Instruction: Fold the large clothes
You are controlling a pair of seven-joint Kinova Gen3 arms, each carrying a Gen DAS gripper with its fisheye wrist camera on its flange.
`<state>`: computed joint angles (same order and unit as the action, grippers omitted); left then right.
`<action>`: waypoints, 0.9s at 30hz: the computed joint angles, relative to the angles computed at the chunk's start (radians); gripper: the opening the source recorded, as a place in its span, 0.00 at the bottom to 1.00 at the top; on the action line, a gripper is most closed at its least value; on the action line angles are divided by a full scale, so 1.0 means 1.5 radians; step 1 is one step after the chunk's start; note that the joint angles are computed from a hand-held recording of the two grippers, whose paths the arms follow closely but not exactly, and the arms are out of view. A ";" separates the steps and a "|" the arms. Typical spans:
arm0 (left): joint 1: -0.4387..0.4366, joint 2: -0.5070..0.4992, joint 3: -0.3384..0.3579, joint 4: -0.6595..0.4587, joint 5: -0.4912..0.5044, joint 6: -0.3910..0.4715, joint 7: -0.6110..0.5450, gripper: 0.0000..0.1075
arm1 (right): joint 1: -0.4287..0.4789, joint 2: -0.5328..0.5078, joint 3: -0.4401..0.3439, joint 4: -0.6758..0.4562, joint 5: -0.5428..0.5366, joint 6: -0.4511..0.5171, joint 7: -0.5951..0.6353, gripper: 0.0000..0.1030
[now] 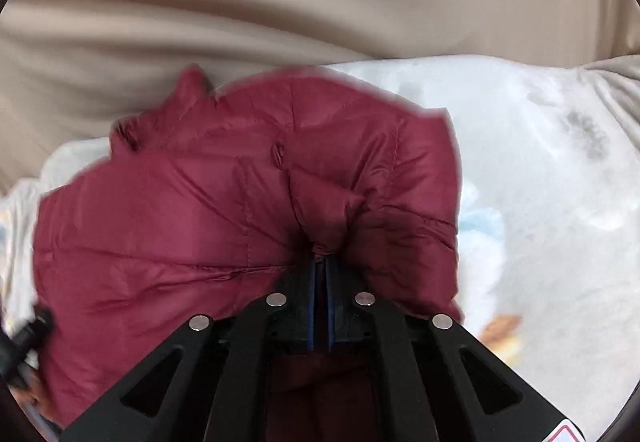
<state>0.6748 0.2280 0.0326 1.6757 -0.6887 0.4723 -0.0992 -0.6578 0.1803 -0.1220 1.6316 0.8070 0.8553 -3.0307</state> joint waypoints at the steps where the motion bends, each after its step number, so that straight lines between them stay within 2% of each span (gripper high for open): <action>1: -0.003 -0.003 -0.001 0.006 0.002 -0.009 0.001 0.25 | -0.002 -0.003 -0.008 -0.009 0.004 0.019 -0.007 0.05; 3: -0.005 -0.004 -0.001 0.009 0.003 -0.011 0.000 0.24 | -0.003 -0.022 -0.030 -0.005 0.033 0.039 -0.052 0.09; 5: -0.006 -0.003 0.000 0.008 0.005 -0.009 -0.004 0.24 | -0.038 -0.062 -0.026 0.025 0.087 0.045 -0.107 0.12; 7: -0.007 -0.003 0.000 0.008 0.005 -0.010 -0.006 0.24 | -0.063 -0.093 -0.029 0.056 0.127 0.031 -0.151 0.12; 8: -0.006 -0.003 -0.001 0.007 0.005 -0.010 -0.005 0.24 | -0.058 -0.105 -0.046 0.068 0.130 0.023 -0.157 0.12; 11: -0.006 -0.002 0.000 0.004 0.008 -0.007 -0.007 0.25 | -0.007 -0.110 -0.100 0.077 0.081 -0.016 -0.111 0.12; 14: -0.006 0.001 -0.001 0.002 0.008 -0.013 -0.005 0.25 | 0.084 -0.044 -0.167 0.038 0.000 0.004 -0.029 0.09; 15: -0.009 0.000 -0.002 0.006 0.011 -0.022 -0.006 0.26 | 0.110 -0.028 -0.176 0.038 -0.027 -0.005 -0.009 0.02; 18: -0.009 -0.007 -0.011 0.026 0.013 -0.052 0.005 0.25 | 0.128 -0.054 -0.166 0.058 -0.090 -0.047 -0.012 0.01; 20: -0.011 -0.014 -0.021 0.044 0.012 -0.082 0.016 0.25 | 0.113 -0.097 -0.168 0.080 -0.082 -0.037 -0.052 0.06; 22: -0.007 -0.021 -0.035 0.063 0.006 -0.114 0.032 0.25 | 0.093 -0.151 -0.202 0.112 -0.042 0.011 -0.094 0.09; 25: -0.012 -0.042 -0.028 0.081 0.024 -0.118 0.015 0.30 | 0.093 -0.236 -0.285 0.161 -0.050 0.093 -0.140 0.29; 27: -0.026 -0.073 -0.002 0.104 0.040 -0.111 -0.011 0.40 | 0.059 -0.285 -0.310 0.186 -0.072 0.146 -0.174 0.39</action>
<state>0.6356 0.1180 0.0300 1.8319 -0.6285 0.3062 -0.1162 -0.5698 -0.2470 -0.5871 1.9101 0.6991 1.0750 -3.2920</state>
